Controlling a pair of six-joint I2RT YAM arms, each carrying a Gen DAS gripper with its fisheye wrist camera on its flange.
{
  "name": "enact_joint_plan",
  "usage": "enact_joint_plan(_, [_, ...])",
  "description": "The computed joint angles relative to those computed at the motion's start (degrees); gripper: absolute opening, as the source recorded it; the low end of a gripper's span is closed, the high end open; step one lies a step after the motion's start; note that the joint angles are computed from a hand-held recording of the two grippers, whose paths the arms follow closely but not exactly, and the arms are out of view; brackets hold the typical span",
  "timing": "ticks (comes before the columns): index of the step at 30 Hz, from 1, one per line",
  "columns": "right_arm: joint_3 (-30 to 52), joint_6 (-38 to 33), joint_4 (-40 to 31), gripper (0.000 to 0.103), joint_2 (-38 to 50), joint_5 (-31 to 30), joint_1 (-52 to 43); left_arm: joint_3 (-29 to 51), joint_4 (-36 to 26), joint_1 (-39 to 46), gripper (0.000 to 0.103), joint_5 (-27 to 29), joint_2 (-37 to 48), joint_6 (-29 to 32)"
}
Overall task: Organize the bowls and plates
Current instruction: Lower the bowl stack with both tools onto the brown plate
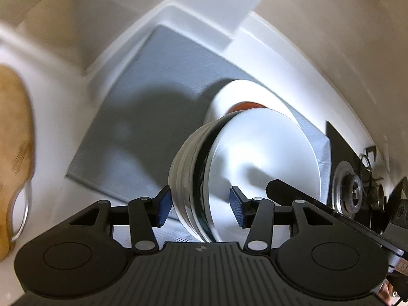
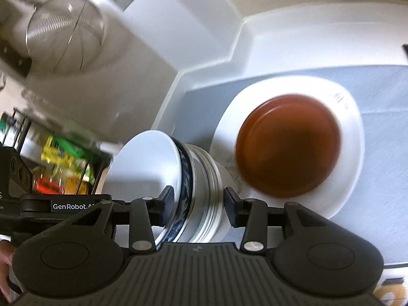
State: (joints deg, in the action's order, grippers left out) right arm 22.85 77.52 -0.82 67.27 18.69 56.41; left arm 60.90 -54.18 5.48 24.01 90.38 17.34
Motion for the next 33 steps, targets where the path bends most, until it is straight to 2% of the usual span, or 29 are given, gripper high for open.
enact_joint_plan(8, [0.2, -1.7, -10.8, 0.048, -10.6, 3.5, -4.7, 6.6, -1.2, -8.0, 0.053, 2.1, 4.2, -3.2])
enact_joint_plan(14, [-0.1, -3.1, -12.9, 0.048, -13.7, 3.7, -9.2, 9.9, 0.4, -12.0, 0.053, 2.9, 8.2, -4.2])
enact_joint_plan(20, [-1.0, -6.5, -9.3, 0.048, -10.1, 1.6, -13.4, 10.4, 2.0, -13.2, 0.054, 2.2, 11.9, -4.3])
enact_joint_plan(33, [-8.5, -3.8, 6.5, 0.048, -1.0, 0.3, -16.5, 6.4, 10.1, -16.5, 0.054, -0.5, 15.1, -3.4])
